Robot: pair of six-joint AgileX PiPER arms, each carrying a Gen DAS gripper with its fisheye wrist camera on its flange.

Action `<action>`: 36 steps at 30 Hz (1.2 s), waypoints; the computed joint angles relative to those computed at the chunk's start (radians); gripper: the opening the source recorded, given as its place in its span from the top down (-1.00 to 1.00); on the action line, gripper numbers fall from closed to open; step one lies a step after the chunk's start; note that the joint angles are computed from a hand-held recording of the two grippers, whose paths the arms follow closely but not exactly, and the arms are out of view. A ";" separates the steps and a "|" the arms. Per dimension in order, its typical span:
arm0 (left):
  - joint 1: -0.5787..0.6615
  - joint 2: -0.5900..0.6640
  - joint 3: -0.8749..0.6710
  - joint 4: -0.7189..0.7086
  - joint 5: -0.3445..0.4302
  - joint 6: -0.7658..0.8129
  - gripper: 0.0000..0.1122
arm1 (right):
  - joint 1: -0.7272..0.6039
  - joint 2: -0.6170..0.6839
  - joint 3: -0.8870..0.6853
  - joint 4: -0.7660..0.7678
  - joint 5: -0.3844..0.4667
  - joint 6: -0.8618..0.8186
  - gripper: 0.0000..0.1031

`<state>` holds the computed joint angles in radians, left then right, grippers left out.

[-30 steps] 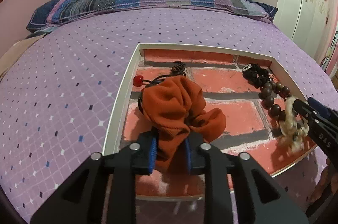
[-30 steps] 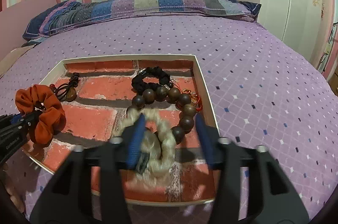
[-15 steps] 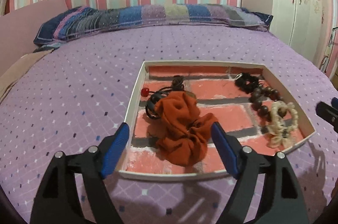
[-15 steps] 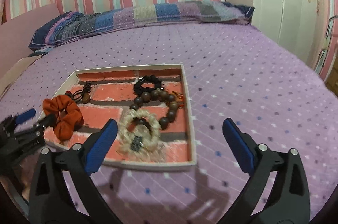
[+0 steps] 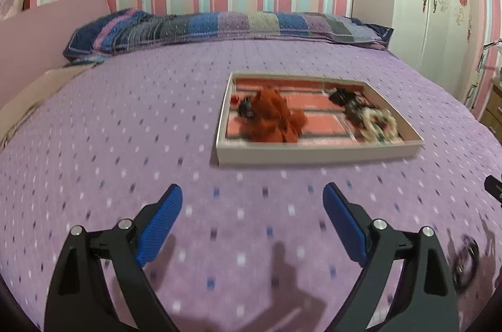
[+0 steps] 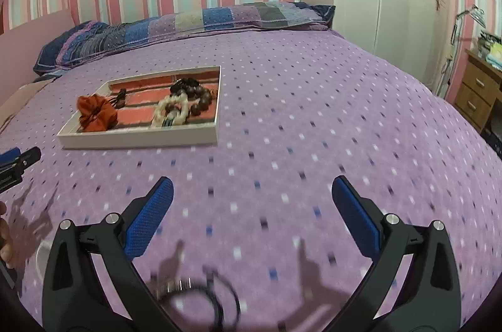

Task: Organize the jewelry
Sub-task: 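Move the left tool to the white-strap watch while the right tool reaches the black leather bracelet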

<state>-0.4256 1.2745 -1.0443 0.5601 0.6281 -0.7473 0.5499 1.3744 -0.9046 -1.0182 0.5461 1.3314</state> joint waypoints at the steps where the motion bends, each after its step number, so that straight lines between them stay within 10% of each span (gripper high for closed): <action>1: -0.024 -0.032 0.028 0.020 0.020 -0.027 -0.59 | 0.025 -0.036 0.043 -0.028 0.017 0.045 -0.91; 17: -0.388 -0.180 0.156 0.170 0.296 -0.331 -0.62 | 0.256 -0.104 0.197 -0.135 0.170 0.230 -0.91; 36: -0.335 -0.140 0.202 -0.008 0.208 -0.190 -0.62 | 0.182 -0.121 0.253 -0.075 0.062 0.217 -0.91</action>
